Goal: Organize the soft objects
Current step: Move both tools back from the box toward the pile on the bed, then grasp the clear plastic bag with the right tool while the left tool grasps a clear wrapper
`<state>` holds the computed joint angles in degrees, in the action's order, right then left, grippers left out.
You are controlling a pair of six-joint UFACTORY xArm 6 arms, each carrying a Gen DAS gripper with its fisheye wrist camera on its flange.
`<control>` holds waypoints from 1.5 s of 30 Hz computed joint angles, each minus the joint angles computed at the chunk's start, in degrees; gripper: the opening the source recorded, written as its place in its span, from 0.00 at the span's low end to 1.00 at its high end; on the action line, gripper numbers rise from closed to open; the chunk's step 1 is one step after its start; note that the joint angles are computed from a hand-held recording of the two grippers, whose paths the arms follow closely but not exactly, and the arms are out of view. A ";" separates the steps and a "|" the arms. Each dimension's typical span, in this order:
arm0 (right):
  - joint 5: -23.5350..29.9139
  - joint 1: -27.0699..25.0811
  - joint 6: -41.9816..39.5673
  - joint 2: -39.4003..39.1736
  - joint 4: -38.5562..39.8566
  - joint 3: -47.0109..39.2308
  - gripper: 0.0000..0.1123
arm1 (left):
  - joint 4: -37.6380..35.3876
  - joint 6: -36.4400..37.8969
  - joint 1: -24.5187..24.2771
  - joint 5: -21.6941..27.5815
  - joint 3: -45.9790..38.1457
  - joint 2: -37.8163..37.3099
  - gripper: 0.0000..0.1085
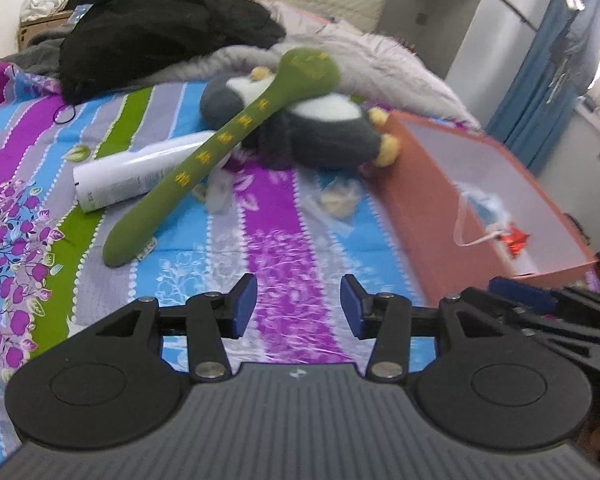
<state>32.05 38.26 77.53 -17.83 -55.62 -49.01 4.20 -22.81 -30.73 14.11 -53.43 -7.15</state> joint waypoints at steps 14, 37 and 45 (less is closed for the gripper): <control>-10.62 -8.49 -4.81 20.08 2.21 -14.21 0.35 | 9.15 -7.52 4.95 -1.43 -15.94 21.56 0.48; -7.95 -14.44 -9.84 39.24 4.36 -32.81 0.47 | 56.39 -37.51 2.32 14.21 -48.28 46.08 0.48; -9.86 -15.61 -10.03 41.68 6.27 -34.10 0.52 | 55.21 -38.63 2.84 15.98 -51.93 48.82 0.46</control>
<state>22.19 22.65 67.50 23.86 -49.35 -83.11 59.41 -61.44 -27.89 30.10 -105.36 41.68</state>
